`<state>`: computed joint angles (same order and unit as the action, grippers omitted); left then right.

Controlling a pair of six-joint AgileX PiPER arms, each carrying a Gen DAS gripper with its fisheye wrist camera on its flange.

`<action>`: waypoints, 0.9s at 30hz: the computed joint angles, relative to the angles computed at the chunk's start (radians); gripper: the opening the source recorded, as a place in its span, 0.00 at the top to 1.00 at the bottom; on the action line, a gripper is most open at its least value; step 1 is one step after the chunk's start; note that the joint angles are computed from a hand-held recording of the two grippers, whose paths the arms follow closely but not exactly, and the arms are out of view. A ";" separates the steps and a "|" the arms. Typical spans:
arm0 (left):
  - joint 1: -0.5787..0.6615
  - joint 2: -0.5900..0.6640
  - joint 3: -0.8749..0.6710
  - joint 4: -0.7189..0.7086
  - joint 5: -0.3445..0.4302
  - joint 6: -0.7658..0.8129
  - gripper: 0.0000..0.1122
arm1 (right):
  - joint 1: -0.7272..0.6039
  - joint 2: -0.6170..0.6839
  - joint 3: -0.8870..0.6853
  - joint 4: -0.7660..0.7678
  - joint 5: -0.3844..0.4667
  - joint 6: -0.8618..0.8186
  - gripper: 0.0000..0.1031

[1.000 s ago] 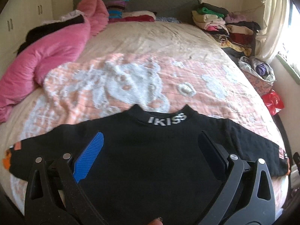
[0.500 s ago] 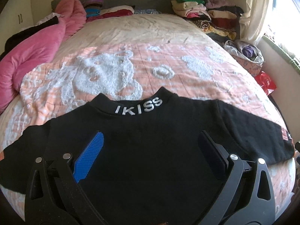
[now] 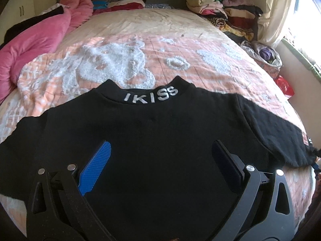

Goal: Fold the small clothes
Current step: 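Lift the sleeve with the right tool and fold it across the shirt body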

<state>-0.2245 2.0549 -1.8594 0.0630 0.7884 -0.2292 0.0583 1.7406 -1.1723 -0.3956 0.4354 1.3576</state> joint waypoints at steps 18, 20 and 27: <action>0.136 -0.102 0.047 -0.317 0.035 0.189 0.16 | 0.194 -0.075 -0.160 -0.297 0.020 0.022 0.86; 0.156 -0.108 0.045 -0.352 0.051 0.202 0.16 | 0.222 -0.068 -0.196 -0.302 0.037 -0.003 0.86; 0.210 -0.115 0.038 -0.436 0.093 0.249 0.16 | 0.312 -0.018 -0.328 -0.288 0.089 -0.107 0.86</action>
<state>-0.0150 1.9397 -1.8210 -0.3729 0.8814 0.0202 0.3704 1.7230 -1.5002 -0.6837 0.5246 1.2505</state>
